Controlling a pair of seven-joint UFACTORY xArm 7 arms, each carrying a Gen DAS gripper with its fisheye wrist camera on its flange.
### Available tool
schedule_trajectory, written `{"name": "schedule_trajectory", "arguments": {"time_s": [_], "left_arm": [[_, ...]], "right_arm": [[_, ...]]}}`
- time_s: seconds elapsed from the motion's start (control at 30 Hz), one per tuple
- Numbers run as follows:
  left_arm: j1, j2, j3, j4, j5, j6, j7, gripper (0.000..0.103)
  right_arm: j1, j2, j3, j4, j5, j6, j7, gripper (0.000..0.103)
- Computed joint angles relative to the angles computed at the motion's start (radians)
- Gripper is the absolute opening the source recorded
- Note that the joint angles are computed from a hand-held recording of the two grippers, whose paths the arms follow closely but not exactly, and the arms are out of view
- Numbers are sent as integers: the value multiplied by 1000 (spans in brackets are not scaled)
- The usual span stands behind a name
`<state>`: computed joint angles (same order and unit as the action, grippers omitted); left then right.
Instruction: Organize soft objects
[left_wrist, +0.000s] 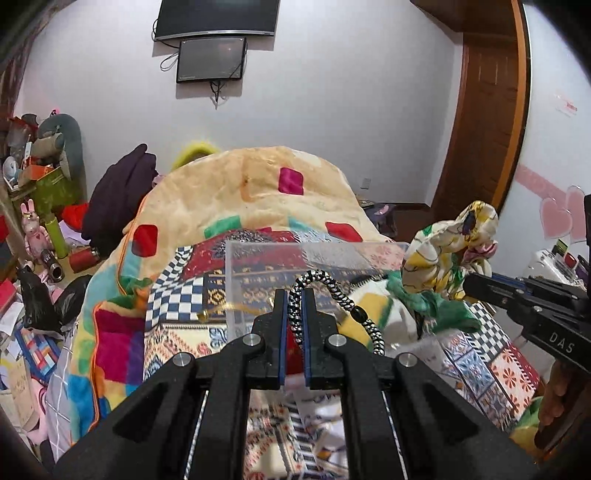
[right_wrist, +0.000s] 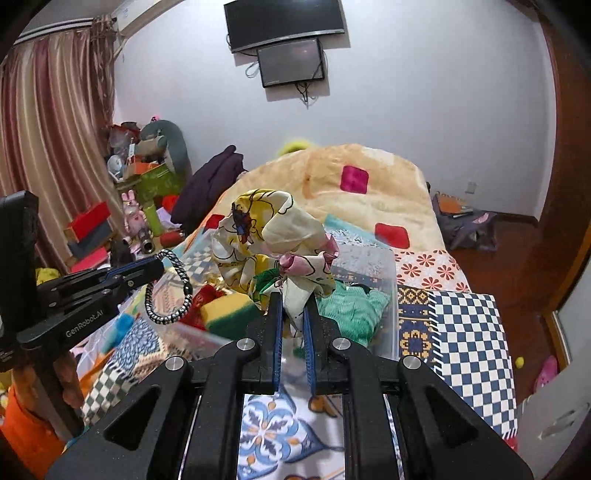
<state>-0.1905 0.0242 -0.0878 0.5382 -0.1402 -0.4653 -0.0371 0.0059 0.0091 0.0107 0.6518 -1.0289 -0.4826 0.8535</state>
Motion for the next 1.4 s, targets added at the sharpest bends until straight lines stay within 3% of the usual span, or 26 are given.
{"name": "schedule_trajectory", "arguments": {"time_s": [0.17, 0.3, 0.37, 0.47, 0.57, 0.7, 0.83, 1.27, 1.4], "left_arm": [[-4, 51, 7, 53, -15, 25, 11, 6], [-94, 110, 40, 101, -221, 29, 186, 6], [-121, 136, 53, 121, -270, 37, 231, 6], [-131, 157, 60, 133, -276, 57, 244, 6], [-125, 156, 58, 129, -257, 72, 229, 7], [-99, 134, 46, 109, -194, 73, 174, 17], [-80, 93, 31, 75, -148, 61, 135, 21], [-37, -176, -19, -98, 83, -30, -23, 33], [-32, -257, -50, -150, 78, -58, -28, 44]], "right_arm": [[-18, 70, 25, 81, -106, 43, 123, 9], [-51, 115, 58, 141, -242, 75, 252, 9], [-55, 122, 64, 152, -274, 85, 279, 9], [-55, 118, 65, 155, -291, 96, 294, 10], [-60, 127, 61, 209, -466, 95, 469, 13], [-19, 136, 6, 253, -597, 53, 603, 30], [6, 87, -24, 201, -533, 44, 523, 44], [1, -173, -50, -62, -117, -51, 83, 44], [27, -251, -75, -127, -37, -61, -13, 45]]}}
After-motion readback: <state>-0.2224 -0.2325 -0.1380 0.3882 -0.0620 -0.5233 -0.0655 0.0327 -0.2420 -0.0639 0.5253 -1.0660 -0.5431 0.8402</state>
